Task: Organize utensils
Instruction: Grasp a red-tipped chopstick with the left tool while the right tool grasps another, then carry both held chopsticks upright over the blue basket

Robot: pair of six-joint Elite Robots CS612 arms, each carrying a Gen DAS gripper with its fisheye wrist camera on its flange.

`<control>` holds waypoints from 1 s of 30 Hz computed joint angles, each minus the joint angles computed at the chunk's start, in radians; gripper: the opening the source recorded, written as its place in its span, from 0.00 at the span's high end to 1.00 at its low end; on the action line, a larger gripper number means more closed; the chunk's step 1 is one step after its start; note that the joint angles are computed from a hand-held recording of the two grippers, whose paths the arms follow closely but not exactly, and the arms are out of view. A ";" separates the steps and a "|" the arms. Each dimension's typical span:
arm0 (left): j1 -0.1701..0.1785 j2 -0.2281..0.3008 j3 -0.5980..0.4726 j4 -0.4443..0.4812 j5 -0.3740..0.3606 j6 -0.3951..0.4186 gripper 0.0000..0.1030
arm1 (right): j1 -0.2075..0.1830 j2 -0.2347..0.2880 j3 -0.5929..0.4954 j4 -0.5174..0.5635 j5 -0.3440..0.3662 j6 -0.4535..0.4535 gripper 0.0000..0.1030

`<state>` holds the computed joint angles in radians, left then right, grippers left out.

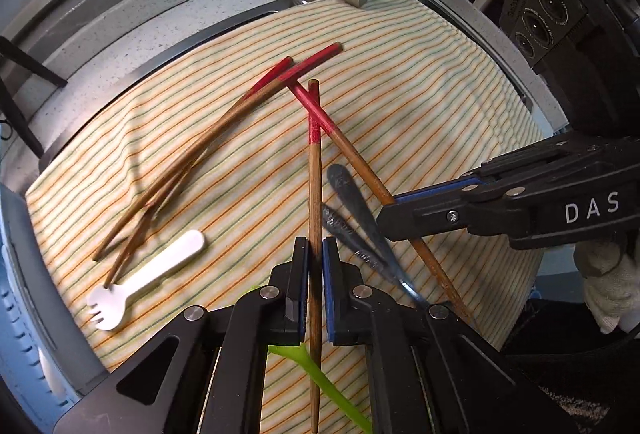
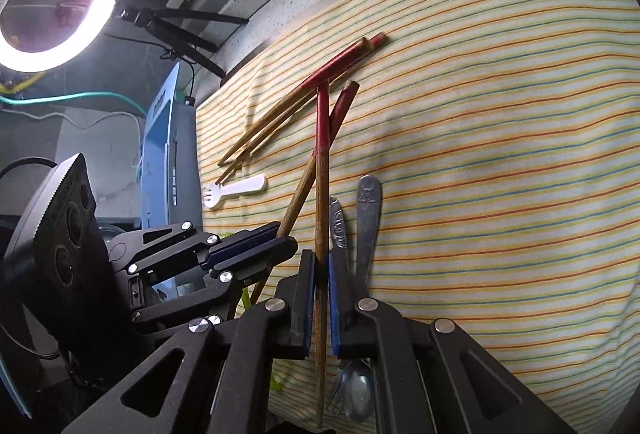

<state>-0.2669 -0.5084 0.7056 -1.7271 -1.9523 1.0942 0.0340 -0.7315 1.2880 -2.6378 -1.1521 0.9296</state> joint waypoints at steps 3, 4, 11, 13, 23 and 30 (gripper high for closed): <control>-0.002 -0.004 0.008 -0.008 -0.012 0.013 0.95 | -0.006 -0.016 0.027 -0.007 -0.009 0.008 0.94; -0.001 0.000 -0.003 0.004 -0.018 0.018 0.95 | -0.007 -0.024 0.038 -0.008 -0.021 0.008 0.94; -0.005 0.003 -0.016 0.023 -0.074 0.004 0.95 | -0.022 -0.070 0.108 -0.049 -0.065 0.038 0.94; -0.003 0.017 -0.048 0.053 -0.114 -0.014 0.95 | -0.024 -0.079 0.118 -0.056 -0.080 0.037 0.94; 0.000 0.022 -0.083 0.027 -0.241 -0.082 0.95 | -0.028 -0.106 0.131 -0.087 -0.131 0.016 0.94; 0.012 0.034 -0.122 0.001 -0.317 -0.137 0.95 | -0.034 -0.119 0.125 -0.102 -0.137 -0.010 0.94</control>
<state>-0.2544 -0.4747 0.5839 -1.7264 -2.2693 0.9574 -0.0002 -0.8504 1.4133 -2.7397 -1.2888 0.9193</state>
